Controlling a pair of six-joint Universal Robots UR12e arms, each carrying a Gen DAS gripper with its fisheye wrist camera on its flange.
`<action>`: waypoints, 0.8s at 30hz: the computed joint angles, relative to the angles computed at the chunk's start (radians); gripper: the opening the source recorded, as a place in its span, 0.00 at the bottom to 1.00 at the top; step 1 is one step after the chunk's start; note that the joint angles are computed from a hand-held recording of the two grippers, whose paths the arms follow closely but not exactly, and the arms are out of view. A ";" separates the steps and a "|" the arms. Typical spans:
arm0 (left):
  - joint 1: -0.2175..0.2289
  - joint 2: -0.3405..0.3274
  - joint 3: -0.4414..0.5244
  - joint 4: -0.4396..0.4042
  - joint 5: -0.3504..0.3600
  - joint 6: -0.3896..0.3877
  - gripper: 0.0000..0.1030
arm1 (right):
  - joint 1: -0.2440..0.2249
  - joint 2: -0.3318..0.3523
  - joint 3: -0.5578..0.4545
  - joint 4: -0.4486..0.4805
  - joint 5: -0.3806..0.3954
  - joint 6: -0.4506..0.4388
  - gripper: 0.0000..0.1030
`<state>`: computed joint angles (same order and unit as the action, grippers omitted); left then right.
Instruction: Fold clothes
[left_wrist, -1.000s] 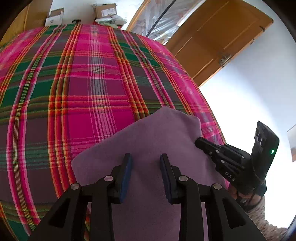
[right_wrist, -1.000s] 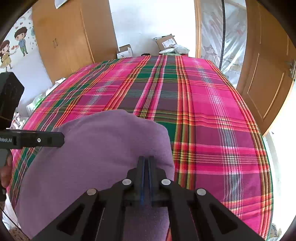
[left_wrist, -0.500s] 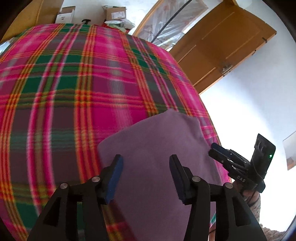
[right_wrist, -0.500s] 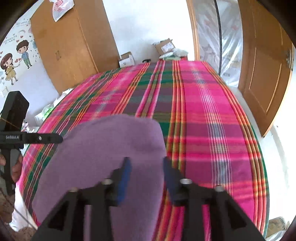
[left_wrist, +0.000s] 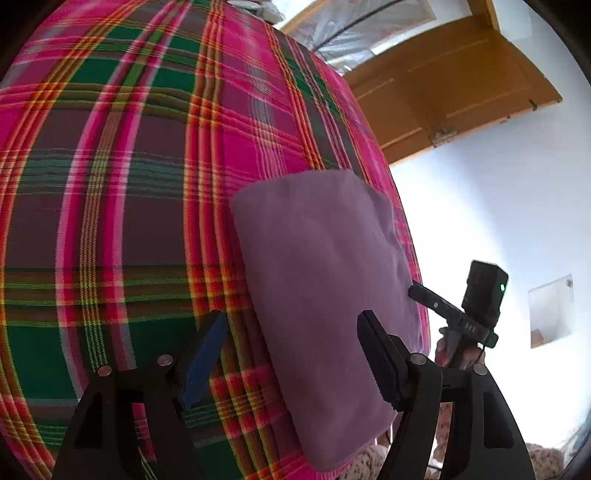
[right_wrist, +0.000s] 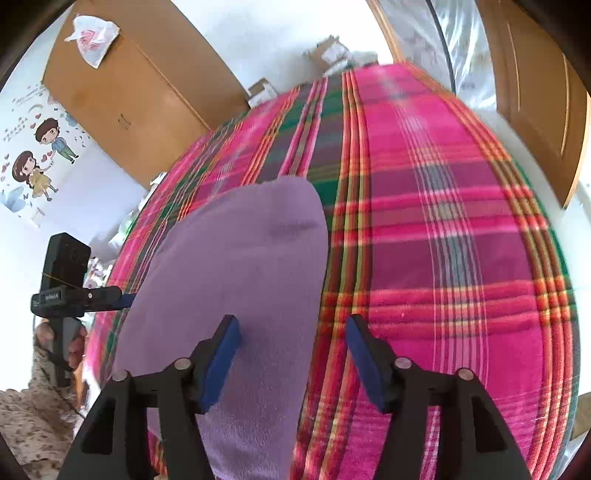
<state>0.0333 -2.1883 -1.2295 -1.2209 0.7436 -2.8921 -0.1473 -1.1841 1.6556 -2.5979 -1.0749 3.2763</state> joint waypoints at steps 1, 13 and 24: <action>0.001 -0.001 0.003 -0.017 -0.006 0.013 0.72 | -0.007 0.003 -0.003 0.016 0.029 -0.003 0.62; 0.023 -0.036 0.039 -0.215 -0.166 0.075 0.74 | -0.048 0.030 -0.047 0.135 0.206 -0.024 0.70; 0.012 -0.053 0.080 -0.420 -0.169 0.242 0.75 | -0.044 0.070 -0.118 0.286 0.309 -0.140 0.75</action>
